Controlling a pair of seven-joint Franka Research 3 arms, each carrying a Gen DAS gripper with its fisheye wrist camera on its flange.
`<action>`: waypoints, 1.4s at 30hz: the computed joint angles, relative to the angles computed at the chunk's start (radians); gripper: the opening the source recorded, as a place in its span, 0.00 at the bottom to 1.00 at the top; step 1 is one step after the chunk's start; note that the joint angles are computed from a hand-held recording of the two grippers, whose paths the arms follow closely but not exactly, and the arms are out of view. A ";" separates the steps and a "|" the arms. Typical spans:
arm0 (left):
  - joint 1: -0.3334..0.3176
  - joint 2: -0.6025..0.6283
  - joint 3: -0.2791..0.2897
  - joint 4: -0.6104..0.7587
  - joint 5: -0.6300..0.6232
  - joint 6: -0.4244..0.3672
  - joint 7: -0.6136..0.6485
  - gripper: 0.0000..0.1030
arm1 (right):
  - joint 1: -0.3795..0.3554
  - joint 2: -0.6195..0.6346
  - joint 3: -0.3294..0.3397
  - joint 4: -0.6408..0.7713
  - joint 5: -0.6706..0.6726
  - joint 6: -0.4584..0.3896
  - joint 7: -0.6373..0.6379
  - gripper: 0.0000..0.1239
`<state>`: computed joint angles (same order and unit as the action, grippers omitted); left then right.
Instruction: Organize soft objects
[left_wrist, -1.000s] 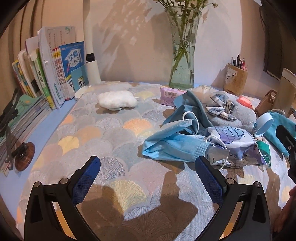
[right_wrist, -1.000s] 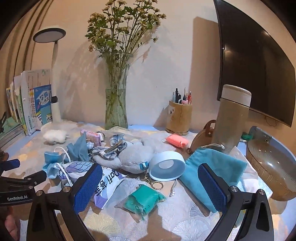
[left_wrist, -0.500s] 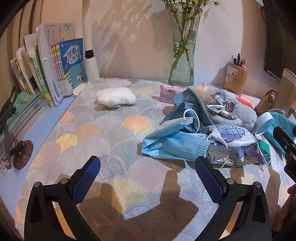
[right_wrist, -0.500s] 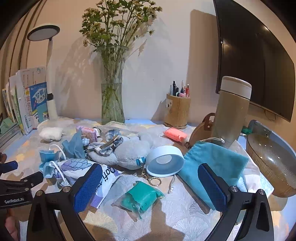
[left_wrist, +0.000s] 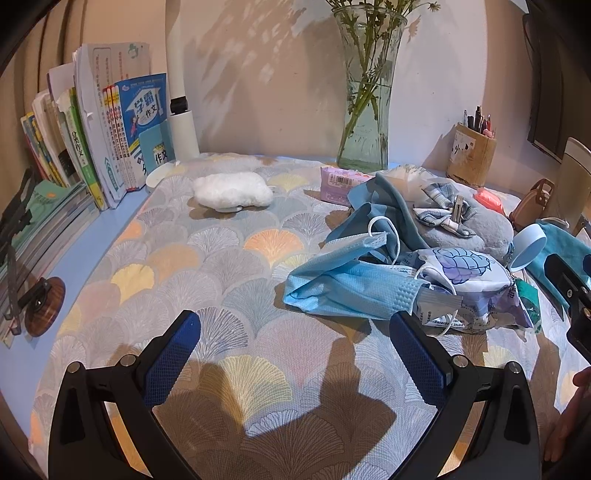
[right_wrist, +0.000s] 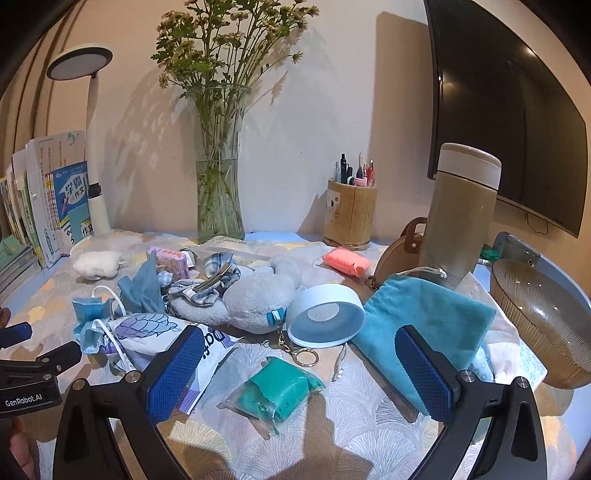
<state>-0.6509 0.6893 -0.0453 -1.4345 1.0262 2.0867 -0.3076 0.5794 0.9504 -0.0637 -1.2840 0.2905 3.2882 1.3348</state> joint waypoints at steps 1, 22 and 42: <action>0.000 0.000 0.000 0.000 0.000 0.000 0.000 0.99 | 0.000 0.000 -0.001 0.001 0.000 -0.003 0.000 0.83; 0.004 0.004 0.002 0.001 -0.006 0.013 0.003 0.99 | -0.004 0.001 -0.001 0.002 -0.002 0.005 0.023 0.83; 0.039 -0.098 -0.018 -0.135 0.067 0.087 -0.109 0.99 | -0.219 -0.114 0.143 -0.099 0.072 -0.151 0.090 0.81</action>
<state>-0.6119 0.5912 -0.0634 -1.5692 1.0932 2.1734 -0.4165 0.3608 0.8363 0.0793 -1.3833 0.3627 3.1374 1.4253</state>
